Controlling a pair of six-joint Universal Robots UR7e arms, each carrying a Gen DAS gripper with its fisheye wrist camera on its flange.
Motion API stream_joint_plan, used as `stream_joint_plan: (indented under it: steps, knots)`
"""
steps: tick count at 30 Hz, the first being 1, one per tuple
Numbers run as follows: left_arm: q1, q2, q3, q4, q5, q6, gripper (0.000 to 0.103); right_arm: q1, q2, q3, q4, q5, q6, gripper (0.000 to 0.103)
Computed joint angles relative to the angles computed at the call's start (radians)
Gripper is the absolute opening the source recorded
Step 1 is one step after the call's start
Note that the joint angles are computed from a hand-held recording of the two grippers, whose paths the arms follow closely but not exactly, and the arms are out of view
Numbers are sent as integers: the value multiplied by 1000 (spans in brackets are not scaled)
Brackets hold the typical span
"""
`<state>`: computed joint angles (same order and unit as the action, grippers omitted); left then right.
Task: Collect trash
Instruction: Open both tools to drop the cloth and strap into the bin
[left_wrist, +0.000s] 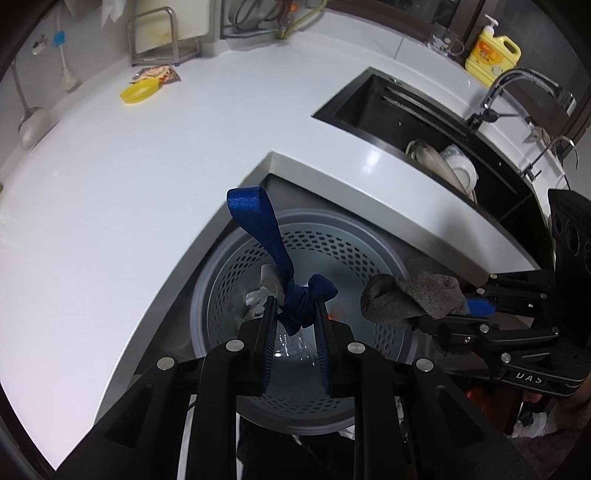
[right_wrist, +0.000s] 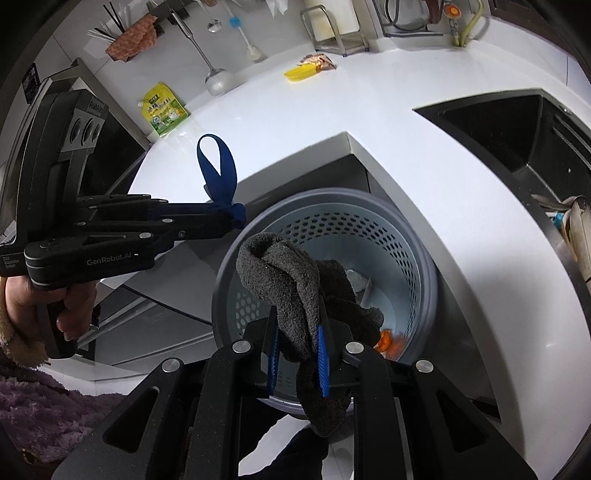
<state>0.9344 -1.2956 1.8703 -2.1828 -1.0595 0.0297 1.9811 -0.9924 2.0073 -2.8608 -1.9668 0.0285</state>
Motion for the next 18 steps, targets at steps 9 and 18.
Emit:
stream_joint_plan:
  steps: [9, 18]
  knots:
    - [43, 63, -54, 66, -39, 25, 36, -26, 13, 6, 12, -2, 87, 45]
    - [67, 83, -90, 77, -64, 45, 56, -27, 23, 4, 6, -16, 131, 54]
